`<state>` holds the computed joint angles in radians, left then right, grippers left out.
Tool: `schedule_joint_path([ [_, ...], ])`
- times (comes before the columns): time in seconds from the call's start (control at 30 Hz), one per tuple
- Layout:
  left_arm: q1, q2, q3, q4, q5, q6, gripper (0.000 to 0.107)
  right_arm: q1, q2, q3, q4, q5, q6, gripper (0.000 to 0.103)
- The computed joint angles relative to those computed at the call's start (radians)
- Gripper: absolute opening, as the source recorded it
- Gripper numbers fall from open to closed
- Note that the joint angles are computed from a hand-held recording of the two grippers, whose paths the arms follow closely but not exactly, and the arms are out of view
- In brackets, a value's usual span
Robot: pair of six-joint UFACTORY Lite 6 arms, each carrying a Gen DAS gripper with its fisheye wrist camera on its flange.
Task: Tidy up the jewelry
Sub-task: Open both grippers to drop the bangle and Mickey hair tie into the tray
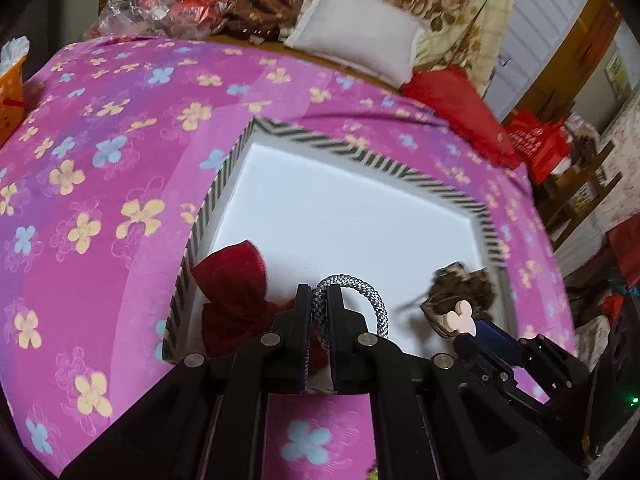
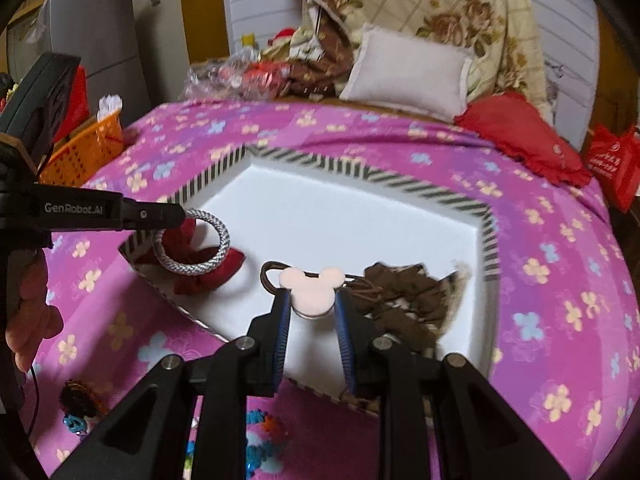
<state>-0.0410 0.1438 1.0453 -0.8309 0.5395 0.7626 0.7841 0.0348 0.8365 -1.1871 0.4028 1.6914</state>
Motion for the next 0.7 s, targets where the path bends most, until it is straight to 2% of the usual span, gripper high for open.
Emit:
schedule_joint_path([
  [0.2,-0.002,0.094,0.040,0.051,-0.036,-0.038,0.000,-0.099,0.118,0.049,0.081,-0.164,-0.093,0.023],
  [0.37,-0.018,0.131,0.055,0.086,-0.063,-0.071,0.000,-0.130,0.173,0.080,0.196,-0.204,-0.209,0.023],
  [0.43,-0.024,0.137,0.055,0.096,-0.075,-0.082,0.000,-0.132,0.169,0.069,0.152,-0.213,-0.150,0.024],
  [0.53,-0.025,0.137,0.051,0.088,-0.083,-0.079,0.000,-0.134,0.141,0.045,0.132,-0.215,-0.105,0.039],
  [0.57,-0.025,0.135,0.048,0.090,-0.084,-0.079,0.005,-0.134,0.132,0.040,0.128,-0.215,-0.096,0.047],
  [0.63,-0.029,0.120,0.036,0.104,-0.094,-0.082,0.017,-0.129,0.090,0.007,0.077,-0.211,-0.023,0.050],
  [0.7,-0.027,0.097,0.018,0.091,-0.095,-0.061,0.021,-0.114,0.041,-0.026,0.058,-0.193,0.012,0.050],
])
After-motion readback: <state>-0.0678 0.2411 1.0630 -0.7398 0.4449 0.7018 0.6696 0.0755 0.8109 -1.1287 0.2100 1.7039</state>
